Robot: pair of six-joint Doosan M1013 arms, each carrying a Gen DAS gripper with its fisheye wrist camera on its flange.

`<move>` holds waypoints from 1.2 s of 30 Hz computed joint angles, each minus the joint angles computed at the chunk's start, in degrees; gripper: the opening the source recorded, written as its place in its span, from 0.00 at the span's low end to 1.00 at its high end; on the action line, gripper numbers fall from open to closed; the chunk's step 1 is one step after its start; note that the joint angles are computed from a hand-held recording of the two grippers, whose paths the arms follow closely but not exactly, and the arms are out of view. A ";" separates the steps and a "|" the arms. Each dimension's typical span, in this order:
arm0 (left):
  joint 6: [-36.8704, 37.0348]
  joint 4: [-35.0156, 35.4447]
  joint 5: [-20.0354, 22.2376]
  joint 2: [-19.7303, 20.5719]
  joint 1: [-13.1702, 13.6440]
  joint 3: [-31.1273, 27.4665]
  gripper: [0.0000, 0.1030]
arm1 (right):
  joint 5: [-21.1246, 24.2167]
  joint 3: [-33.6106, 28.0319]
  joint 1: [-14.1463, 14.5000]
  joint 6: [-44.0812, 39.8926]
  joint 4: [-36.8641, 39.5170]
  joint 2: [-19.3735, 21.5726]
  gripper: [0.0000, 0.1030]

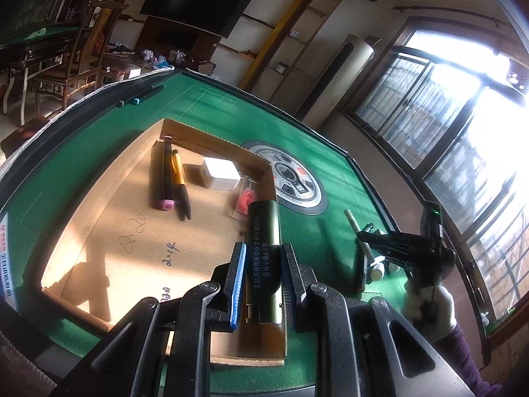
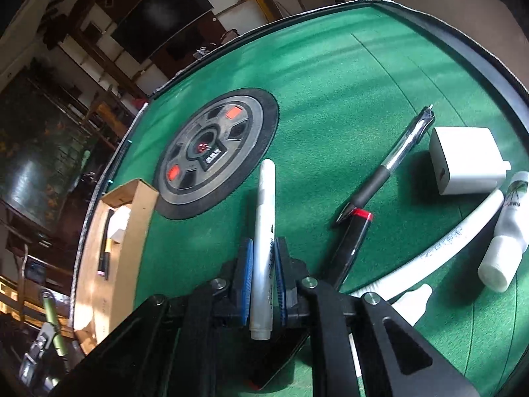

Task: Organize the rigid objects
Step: 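Place the green tube in the box with the left tool while the right tool drops the white marker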

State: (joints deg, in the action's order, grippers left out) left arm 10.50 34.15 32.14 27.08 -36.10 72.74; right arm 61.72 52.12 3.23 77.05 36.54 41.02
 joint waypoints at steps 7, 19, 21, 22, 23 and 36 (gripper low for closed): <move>7.53 -10.28 11.66 2.57 2.98 -4.43 0.20 | 4.41 0.34 1.33 -6.38 8.23 -1.24 0.12; 13.04 -18.60 20.91 9.01 8.64 -12.96 0.20 | 12.18 -5.36 8.39 -8.45 5.84 1.58 0.12; 14.14 -19.65 20.92 9.40 9.09 -13.57 0.22 | 13.50 -7.65 9.63 -7.64 4.07 2.93 0.12; 14.64 -20.25 19.63 9.04 9.19 -12.98 0.25 | 14.09 -8.97 10.31 -6.98 3.01 3.69 0.12; 14.68 -20.72 17.34 8.26 9.20 -11.63 0.32 | 14.46 -10.00 10.99 -6.48 1.87 4.32 0.12; -7.25 1.66 3.42 -2.17 3.87 3.97 0.72 | 10.97 -15.89 14.85 -4.04 -7.00 8.02 0.14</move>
